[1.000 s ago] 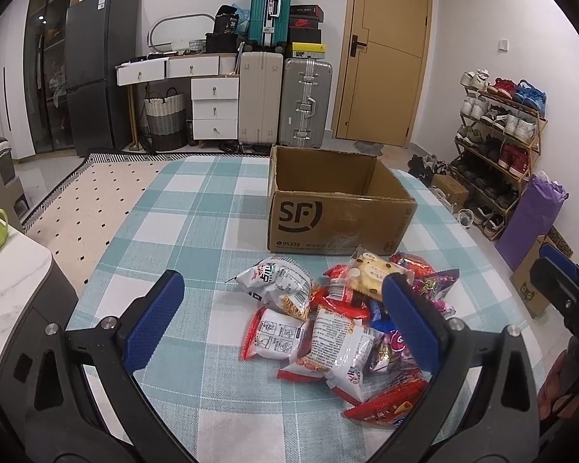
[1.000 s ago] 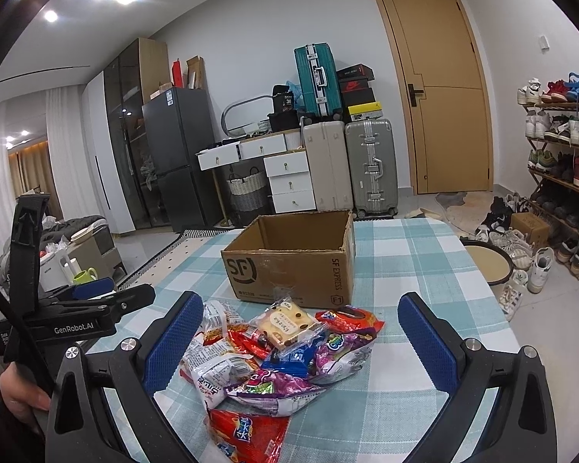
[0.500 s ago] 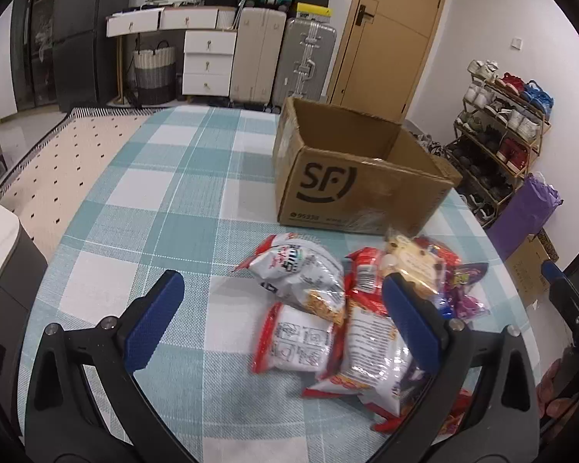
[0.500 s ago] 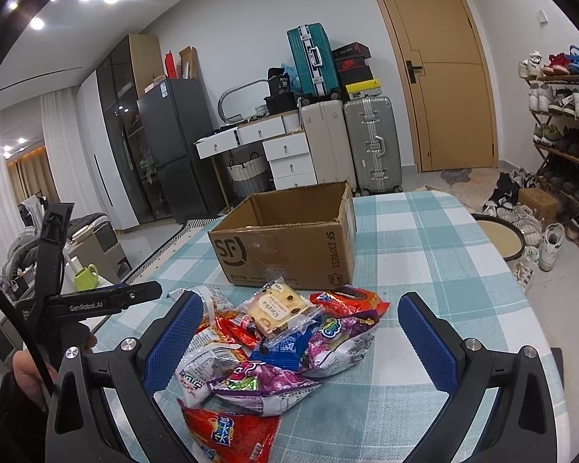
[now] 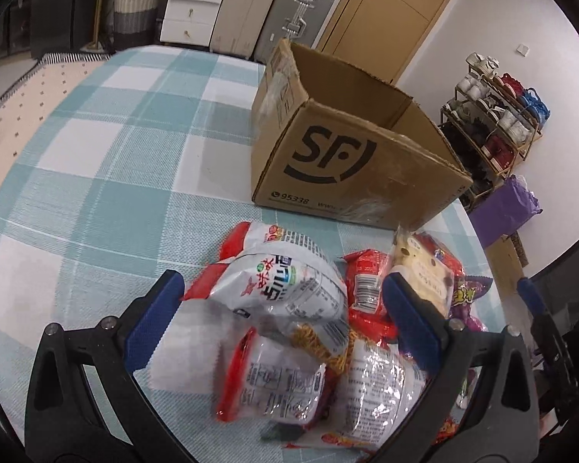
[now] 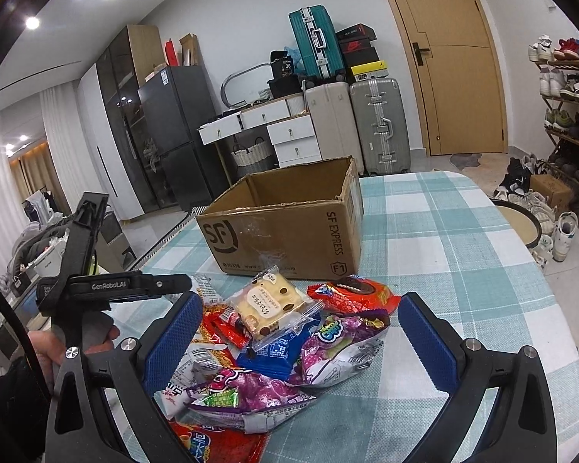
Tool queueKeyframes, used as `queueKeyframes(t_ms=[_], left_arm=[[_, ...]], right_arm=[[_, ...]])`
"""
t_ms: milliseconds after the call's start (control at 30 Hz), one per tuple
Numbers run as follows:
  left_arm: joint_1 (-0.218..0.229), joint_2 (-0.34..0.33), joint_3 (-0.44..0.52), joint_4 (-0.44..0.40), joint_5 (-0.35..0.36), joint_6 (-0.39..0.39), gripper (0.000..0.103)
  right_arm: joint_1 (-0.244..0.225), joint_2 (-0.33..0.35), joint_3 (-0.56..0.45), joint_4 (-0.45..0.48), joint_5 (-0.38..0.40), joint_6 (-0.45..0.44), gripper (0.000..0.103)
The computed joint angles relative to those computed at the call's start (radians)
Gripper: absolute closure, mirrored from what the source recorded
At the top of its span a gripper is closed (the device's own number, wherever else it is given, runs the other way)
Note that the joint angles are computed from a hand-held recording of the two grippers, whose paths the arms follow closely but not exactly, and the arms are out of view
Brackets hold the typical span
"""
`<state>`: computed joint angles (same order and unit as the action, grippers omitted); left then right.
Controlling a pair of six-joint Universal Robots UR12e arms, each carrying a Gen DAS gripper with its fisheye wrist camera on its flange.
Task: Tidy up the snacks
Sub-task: 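Lower the left tool onto the white noodle packet and close it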
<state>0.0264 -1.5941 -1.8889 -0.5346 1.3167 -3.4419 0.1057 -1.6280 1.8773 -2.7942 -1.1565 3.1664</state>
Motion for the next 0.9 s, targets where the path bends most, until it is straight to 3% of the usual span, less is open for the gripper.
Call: queueKeyframes(t_ms=[233,367,400,467,600,667,900], left_arm=[[0.027,-0.041,0.015,0.005,-0.100,-0.048,0.002],[0.057,-0.057,0.010,0.014,-0.200,-0.099,0.017],[0.059,-0.061,0.012,0.014,-0.206,-0.102,0.020],[0.056,-0.070,0.019,0.000,-0.201,-0.089,0.039],[0.060,-0.078,0.019,0.020,-0.211,-0.079,0.042],[0.062,-0.077,0.015,0.031,-0.207,-0.090,0.057],[0.059,-0.068,0.010,0.057,-0.174,-0.068,0.060]], right_arm=[[-0.005,0.016,-0.001,0.002,0.011,0.008,0.000],[-0.009,0.016,0.001,0.009,0.016,0.015,0.000],[-0.010,0.015,0.002,0.008,0.018,0.017,0.000],[-0.011,0.013,0.006,0.000,0.020,0.020,0.000],[-0.012,0.004,0.014,-0.005,0.024,0.023,0.000],[-0.010,0.002,0.016,-0.007,0.023,0.022,0.000],[-0.009,-0.012,0.029,-0.021,0.018,0.024,0.000]])
